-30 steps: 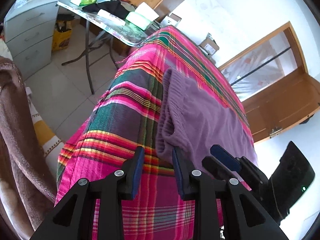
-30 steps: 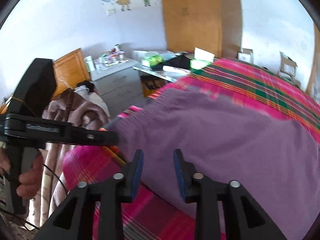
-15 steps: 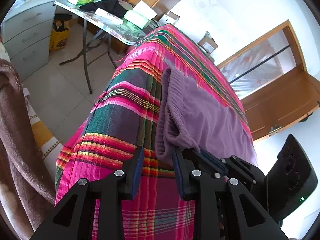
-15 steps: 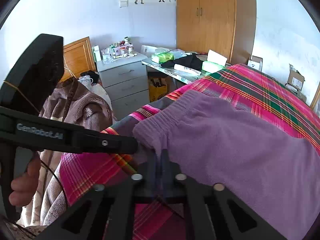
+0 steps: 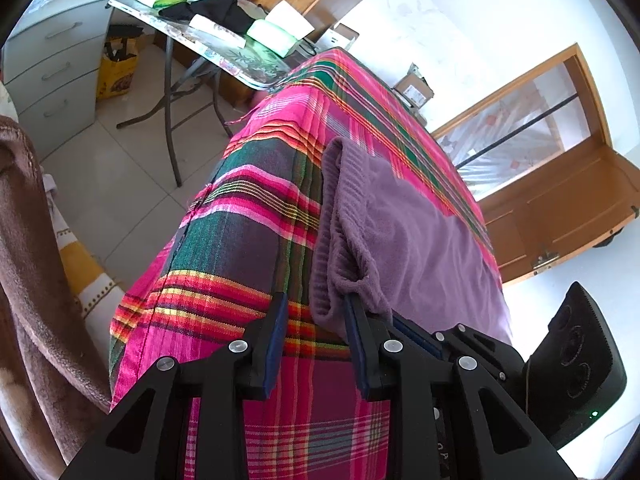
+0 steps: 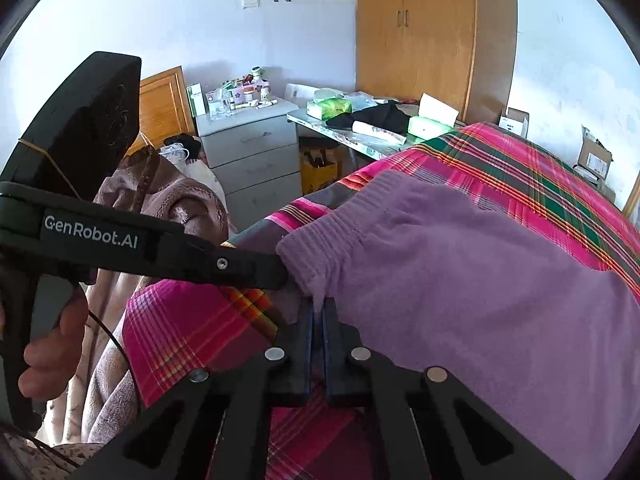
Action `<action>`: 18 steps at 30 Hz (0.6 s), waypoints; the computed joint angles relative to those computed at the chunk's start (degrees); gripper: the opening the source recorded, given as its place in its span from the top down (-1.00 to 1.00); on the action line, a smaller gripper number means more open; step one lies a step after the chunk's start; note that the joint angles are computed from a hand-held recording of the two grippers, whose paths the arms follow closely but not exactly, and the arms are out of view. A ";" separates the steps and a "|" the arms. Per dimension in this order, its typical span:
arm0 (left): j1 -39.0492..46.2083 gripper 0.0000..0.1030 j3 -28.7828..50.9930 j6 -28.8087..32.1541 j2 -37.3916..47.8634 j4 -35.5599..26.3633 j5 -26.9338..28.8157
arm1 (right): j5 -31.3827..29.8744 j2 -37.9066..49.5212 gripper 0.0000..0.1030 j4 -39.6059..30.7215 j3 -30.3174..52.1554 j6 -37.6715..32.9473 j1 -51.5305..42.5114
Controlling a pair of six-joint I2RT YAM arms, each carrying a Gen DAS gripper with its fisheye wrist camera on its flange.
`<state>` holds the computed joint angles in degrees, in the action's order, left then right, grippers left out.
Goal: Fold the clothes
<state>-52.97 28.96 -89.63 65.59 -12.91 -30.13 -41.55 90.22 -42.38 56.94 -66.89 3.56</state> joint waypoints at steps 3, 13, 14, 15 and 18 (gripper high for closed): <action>-0.03 0.42 -0.88 -0.64 -1.90 -0.28 -1.12 | -1.97 -0.47 0.26 -1.32 0.07 -2.04 -1.31; 1.37 0.42 -0.92 -0.25 -4.27 -2.27 -1.85 | 1.97 -5.78 0.16 8.24 -7.11 1.34 2.51; 1.81 0.42 -0.93 0.33 -4.27 -1.86 -1.27 | 2.68 -5.93 0.16 9.21 -7.44 2.30 2.92; 2.30 0.42 -0.89 1.07 -4.32 -1.57 -0.84 | 3.40 -6.05 0.16 10.13 -7.76 3.22 3.33; 3.98 0.41 -0.89 2.69 -4.76 -0.56 0.29 | 4.56 -6.09 0.14 11.46 -8.20 4.35 3.99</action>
<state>-48.99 28.07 -86.94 60.82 -13.47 -29.84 -36.99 84.14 -30.92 48.74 -62.54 7.54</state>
